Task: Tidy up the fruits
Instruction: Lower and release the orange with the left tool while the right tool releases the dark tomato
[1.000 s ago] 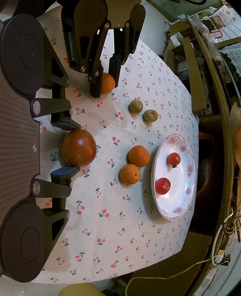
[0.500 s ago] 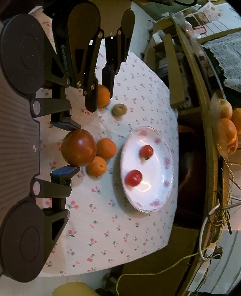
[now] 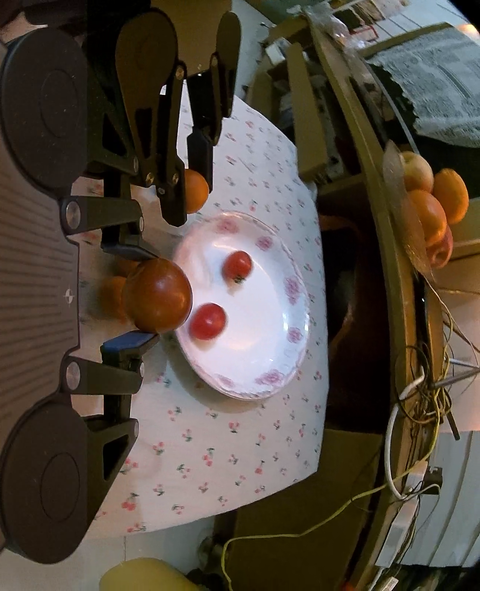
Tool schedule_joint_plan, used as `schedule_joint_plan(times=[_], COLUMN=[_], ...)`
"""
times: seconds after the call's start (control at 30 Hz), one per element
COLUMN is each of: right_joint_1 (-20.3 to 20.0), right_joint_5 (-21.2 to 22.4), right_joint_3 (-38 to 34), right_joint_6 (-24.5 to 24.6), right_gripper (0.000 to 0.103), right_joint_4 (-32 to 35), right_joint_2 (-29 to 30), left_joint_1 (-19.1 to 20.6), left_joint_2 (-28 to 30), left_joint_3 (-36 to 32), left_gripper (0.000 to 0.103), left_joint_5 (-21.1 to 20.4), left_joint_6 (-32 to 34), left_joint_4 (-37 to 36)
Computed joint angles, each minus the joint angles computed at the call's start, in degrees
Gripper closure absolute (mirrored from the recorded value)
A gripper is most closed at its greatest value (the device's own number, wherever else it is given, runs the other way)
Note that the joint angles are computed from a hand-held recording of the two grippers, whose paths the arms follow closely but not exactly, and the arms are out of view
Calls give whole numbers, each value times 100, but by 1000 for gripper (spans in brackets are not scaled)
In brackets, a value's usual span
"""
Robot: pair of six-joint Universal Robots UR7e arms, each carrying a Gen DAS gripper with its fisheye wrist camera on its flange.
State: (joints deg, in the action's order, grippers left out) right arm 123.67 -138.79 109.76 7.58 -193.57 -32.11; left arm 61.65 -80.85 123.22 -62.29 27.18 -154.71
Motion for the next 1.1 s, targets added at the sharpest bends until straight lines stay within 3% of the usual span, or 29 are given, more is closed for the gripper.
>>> schedule_joint_plan(times=[0.33, 0.67, 1.1], right_joint_1=[-310, -379, -447], right_joint_5=[37, -106, -210], right_joint_3=[-319, -523, -717], right_joint_6=[-380, -1043, -1552], right_gripper=[61, 60, 60], right_joint_4=[-116, -440, -722], right_joint_2=[124, 292, 439], left_joint_1=[160, 207, 209], left_joint_2=[475, 703, 796], left_joint_3=[-338, -447, -452], left_gripper=[68, 68, 68], left_joint_5=[20, 44, 98], left_joint_6=[36, 115, 177], left_joint_4=[-117, -266, -400])
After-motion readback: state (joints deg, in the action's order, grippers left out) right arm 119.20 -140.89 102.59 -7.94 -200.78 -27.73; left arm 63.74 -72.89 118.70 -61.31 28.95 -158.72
